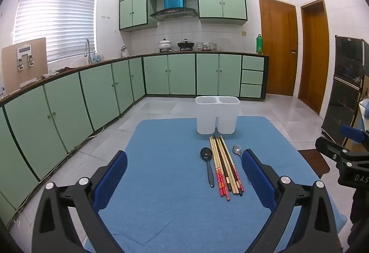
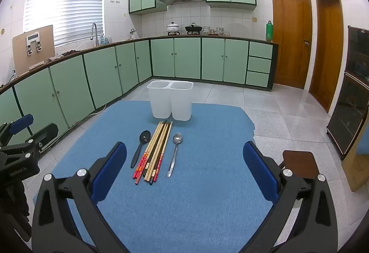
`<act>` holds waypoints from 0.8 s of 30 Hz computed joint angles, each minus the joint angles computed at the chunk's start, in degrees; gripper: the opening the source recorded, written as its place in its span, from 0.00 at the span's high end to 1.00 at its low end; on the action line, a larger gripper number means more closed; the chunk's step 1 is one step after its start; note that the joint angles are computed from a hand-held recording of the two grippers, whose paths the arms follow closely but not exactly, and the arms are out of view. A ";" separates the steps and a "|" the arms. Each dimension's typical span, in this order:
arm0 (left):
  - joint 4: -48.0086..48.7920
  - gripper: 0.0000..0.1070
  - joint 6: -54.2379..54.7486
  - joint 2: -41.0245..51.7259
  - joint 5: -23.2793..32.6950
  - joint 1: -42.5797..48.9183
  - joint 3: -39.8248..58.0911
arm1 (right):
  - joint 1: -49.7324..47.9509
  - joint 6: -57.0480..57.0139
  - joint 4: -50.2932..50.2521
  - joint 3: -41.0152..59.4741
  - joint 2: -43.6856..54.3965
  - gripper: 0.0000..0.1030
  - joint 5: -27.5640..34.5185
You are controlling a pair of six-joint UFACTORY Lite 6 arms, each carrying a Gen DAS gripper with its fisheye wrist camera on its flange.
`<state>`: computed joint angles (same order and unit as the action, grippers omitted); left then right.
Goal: Organize utensils
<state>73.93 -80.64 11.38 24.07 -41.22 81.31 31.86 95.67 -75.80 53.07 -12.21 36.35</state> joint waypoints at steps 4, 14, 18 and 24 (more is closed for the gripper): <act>1.89 0.09 -2.12 -0.34 -0.31 0.03 -0.59 | -0.09 -0.54 0.54 0.17 0.13 0.05 -0.11; 0.93 0.09 -1.28 0.01 -0.62 0.29 -0.04 | -0.13 -0.15 0.22 0.14 0.14 0.05 -0.16; -0.14 0.09 -0.11 -0.94 -0.72 0.43 -0.60 | -0.19 -0.03 0.06 0.09 0.13 0.05 -0.24; 0.46 0.09 -0.82 -0.94 -0.69 0.39 -0.75 | -0.20 0.41 -0.31 -0.16 0.04 0.05 -0.28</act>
<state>74.38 -81.45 10.45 23.38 -40.83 80.56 31.66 96.09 -76.11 52.91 -12.17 36.07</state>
